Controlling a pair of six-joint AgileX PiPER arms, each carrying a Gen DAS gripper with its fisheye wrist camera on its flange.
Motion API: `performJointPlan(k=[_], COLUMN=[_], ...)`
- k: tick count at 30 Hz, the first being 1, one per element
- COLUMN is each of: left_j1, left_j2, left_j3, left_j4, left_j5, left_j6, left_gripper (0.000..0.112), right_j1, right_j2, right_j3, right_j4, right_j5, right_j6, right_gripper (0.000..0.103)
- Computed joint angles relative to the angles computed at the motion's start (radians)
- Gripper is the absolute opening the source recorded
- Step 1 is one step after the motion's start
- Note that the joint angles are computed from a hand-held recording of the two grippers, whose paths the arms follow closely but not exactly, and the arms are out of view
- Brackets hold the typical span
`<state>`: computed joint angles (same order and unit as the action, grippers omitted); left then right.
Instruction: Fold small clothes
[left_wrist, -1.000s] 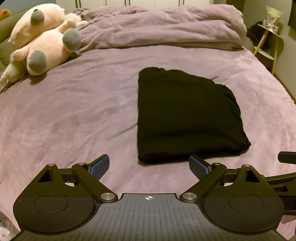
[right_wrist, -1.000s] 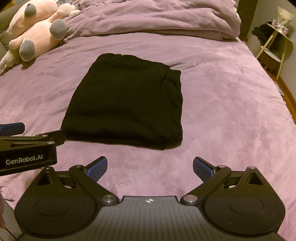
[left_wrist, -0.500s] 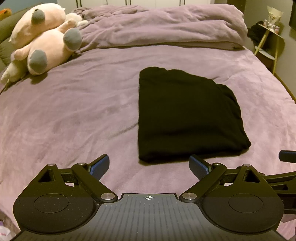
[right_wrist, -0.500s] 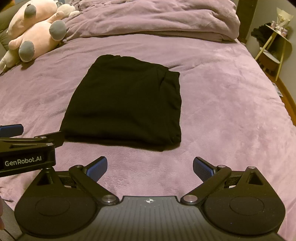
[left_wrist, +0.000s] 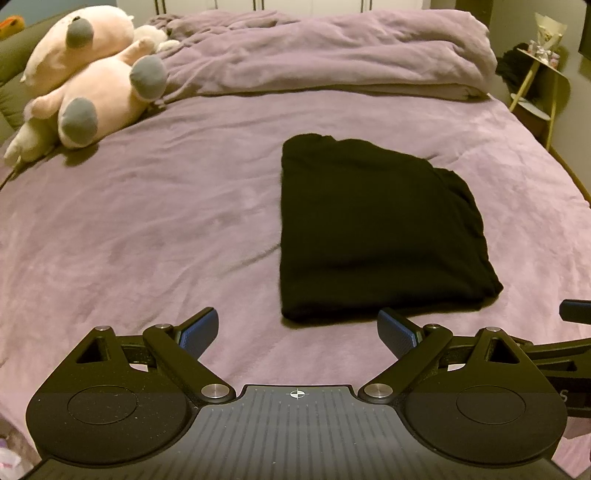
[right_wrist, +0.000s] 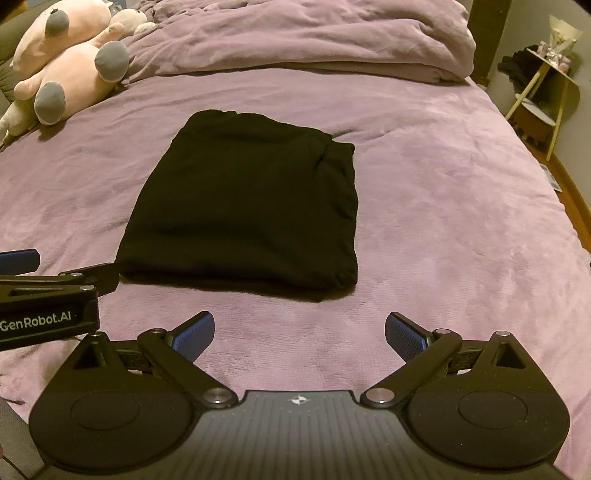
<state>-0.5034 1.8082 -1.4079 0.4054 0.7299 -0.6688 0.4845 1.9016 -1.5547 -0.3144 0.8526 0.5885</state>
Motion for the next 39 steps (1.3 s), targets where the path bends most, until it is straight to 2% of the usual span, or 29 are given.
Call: performJointPlan(k=[22, 39], left_j1=[-0.009, -0.005], left_j2=[0.002, 0.010], left_j3=[-0.015, -0.014], left_j4=[0.009, 0.011], left_j5=[0.029, 0.022], left_j6=[-0.003, 0.001], left_gripper=[0.097, 0.097], right_j1=[-0.014, -0.015], right_j2=[-0.004, 0.000], right_j3=[0.000, -0.007], right_j4=[0.004, 0.005], right_j5=[0.001, 0.000], right_j6=[0.010, 0.005], right_gripper=[0.099, 0.099])
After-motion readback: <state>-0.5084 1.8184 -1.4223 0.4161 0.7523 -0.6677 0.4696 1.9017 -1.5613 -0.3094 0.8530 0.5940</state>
